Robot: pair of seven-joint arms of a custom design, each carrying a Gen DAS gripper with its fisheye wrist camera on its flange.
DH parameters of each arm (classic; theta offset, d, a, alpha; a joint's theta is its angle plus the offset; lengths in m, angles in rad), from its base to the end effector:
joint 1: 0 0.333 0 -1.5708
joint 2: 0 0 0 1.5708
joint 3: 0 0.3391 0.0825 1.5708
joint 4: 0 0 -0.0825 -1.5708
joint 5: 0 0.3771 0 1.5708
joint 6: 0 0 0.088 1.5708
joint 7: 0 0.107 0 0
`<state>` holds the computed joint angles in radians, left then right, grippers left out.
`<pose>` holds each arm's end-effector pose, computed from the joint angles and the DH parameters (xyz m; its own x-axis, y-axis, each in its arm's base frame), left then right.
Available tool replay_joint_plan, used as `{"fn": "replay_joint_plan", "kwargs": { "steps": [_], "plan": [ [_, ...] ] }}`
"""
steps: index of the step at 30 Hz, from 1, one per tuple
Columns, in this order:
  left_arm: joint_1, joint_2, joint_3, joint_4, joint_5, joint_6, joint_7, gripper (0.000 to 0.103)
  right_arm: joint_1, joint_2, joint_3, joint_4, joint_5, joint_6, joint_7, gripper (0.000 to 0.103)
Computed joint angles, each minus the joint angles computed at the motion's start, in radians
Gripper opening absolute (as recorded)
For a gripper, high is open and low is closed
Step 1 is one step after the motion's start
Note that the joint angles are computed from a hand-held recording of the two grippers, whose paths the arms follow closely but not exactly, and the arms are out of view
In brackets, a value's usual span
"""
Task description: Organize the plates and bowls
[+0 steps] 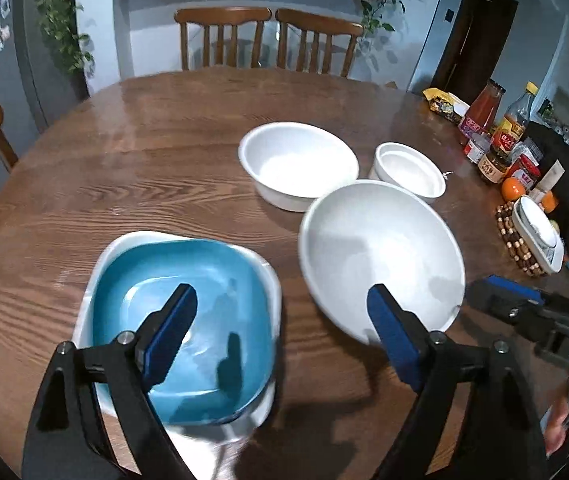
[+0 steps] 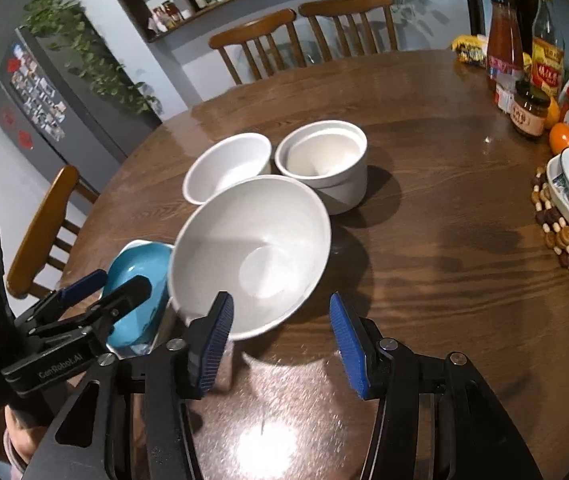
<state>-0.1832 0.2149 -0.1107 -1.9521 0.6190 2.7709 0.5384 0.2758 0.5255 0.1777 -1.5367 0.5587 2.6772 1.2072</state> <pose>0.6065 -0.2050 0.4599 0.1844 -0.9729 0.1398 -0.7492 -0.2312 -0.6207 0.6868 0.2862 0.4422 0.4214 -0.8332 -0.3582 -0.7974 -0.1523 -0.5839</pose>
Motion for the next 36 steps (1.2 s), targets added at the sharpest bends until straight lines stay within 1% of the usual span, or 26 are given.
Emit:
{"fn": "replay_joint_plan", "kwargs": {
  "steps": [1, 2, 3, 4, 5, 6, 7, 8, 9, 11, 12, 14, 17, 21, 25, 28, 30, 32, 33, 34, 36],
  "plan": [
    [0.007, 0.02, -0.011, 0.023, -0.03, -0.01, 0.029, 0.077, -0.011, 0.013, 0.011, 0.017, 0.014, -0.01, -0.012, 0.052],
    [0.006, 0.036, -0.015, 0.045, -0.044, -0.026, 0.044, 0.074, -0.015, 0.028, 0.013, 0.037, 0.019, -0.02, -0.012, 0.052],
    [0.01, 0.055, -0.023, 0.07, -0.071, -0.042, 0.075, 0.067, -0.009, 0.043, 0.005, 0.061, 0.009, -0.032, -0.001, 0.052],
    [0.016, 0.075, -0.035, 0.094, -0.107, -0.057, 0.113, 0.056, 0.0, 0.059, -0.006, 0.084, -0.006, -0.043, 0.013, 0.052],
    [0.02, 0.093, -0.043, 0.119, -0.139, -0.074, 0.148, 0.05, 0.008, 0.075, -0.015, 0.106, -0.023, -0.053, 0.026, 0.047],
    [0.023, 0.107, -0.049, 0.136, -0.165, -0.088, 0.177, 0.037, 0.014, 0.09, -0.023, 0.131, -0.041, -0.071, 0.039, 0.04],
    [0.026, 0.116, -0.054, 0.145, -0.191, -0.092, 0.202, 0.027, 0.019, 0.104, -0.03, 0.152, -0.057, -0.086, 0.054, 0.036],
    [0.014, 0.123, -0.042, 0.159, -0.187, -0.112, 0.199, 0.025, 0.017, 0.114, -0.028, 0.167, -0.062, -0.098, 0.058, 0.023],
    [0.005, 0.125, -0.032, 0.162, -0.179, -0.114, 0.195, 0.023, 0.021, 0.117, -0.035, 0.172, -0.074, -0.101, 0.069, 0.015],
    [-0.002, 0.121, -0.023, 0.156, -0.177, -0.113, 0.192, 0.015, 0.005, 0.118, -0.024, 0.173, -0.067, -0.111, 0.066, 0.013],
    [0.007, 0.115, -0.032, 0.146, -0.199, -0.105, 0.21, 0.012, -0.003, 0.117, -0.019, 0.172, -0.059, -0.118, 0.065, 0.012],
    [0.013, 0.1, -0.042, 0.128, -0.224, -0.098, 0.234, 0.012, -0.01, 0.094, -0.016, 0.138, -0.051, -0.105, 0.056, 0.012],
    [-0.014, 0.064, -0.031, 0.097, -0.183, -0.096, 0.22, 0.012, -0.032, 0.04, 0.0, 0.062, -0.019, -0.086, 0.013, 0.012],
    [-0.012, 0.013, -0.057, 0.043, -0.212, -0.07, 0.257, 0.013, -0.06, -0.047, 0.01, -0.042, 0.036, -0.066, -0.058, 0.012],
    [-0.032, 0.003, -0.066, 0.025, -0.203, -0.065, 0.266, 0.015, -0.048, -0.101, -0.021, -0.113, 0.031, -0.066, -0.066, 0.012],
    [-0.046, 0.029, -0.061, 0.038, -0.185, -0.073, 0.254, 0.015, -0.039, -0.09, -0.039, -0.123, 0.013, -0.062, -0.053, 0.012],
    [-0.043, 0.056, -0.068, 0.061, -0.215, -0.102, 0.269, 0.016, -0.032, -0.073, -0.047, -0.112, -0.002, -0.08, -0.027, 0.012],
    [-0.04, 0.075, -0.077, 0.079, -0.24, -0.126, 0.298, 0.019, -0.044, -0.07, -0.032, -0.122, 0.016, -0.072, -0.051, 0.013],
    [-0.052, 0.079, -0.069, 0.086, -0.226, -0.14, 0.289, 0.022, -0.047, -0.073, -0.029, -0.128, 0.022, -0.072, -0.058, 0.013],
    [-0.053, 0.081, -0.071, 0.088, -0.228, -0.143, 0.295, 0.027, -0.047, -0.076, -0.028, -0.131, 0.023, -0.07, -0.061, 0.013],
    [-0.051, 0.075, -0.073, 0.081, -0.239, -0.127, 0.304, 0.031, -0.046, -0.078, -0.031, -0.129, 0.026, -0.084, -0.048, 0.013]
  ]
}}
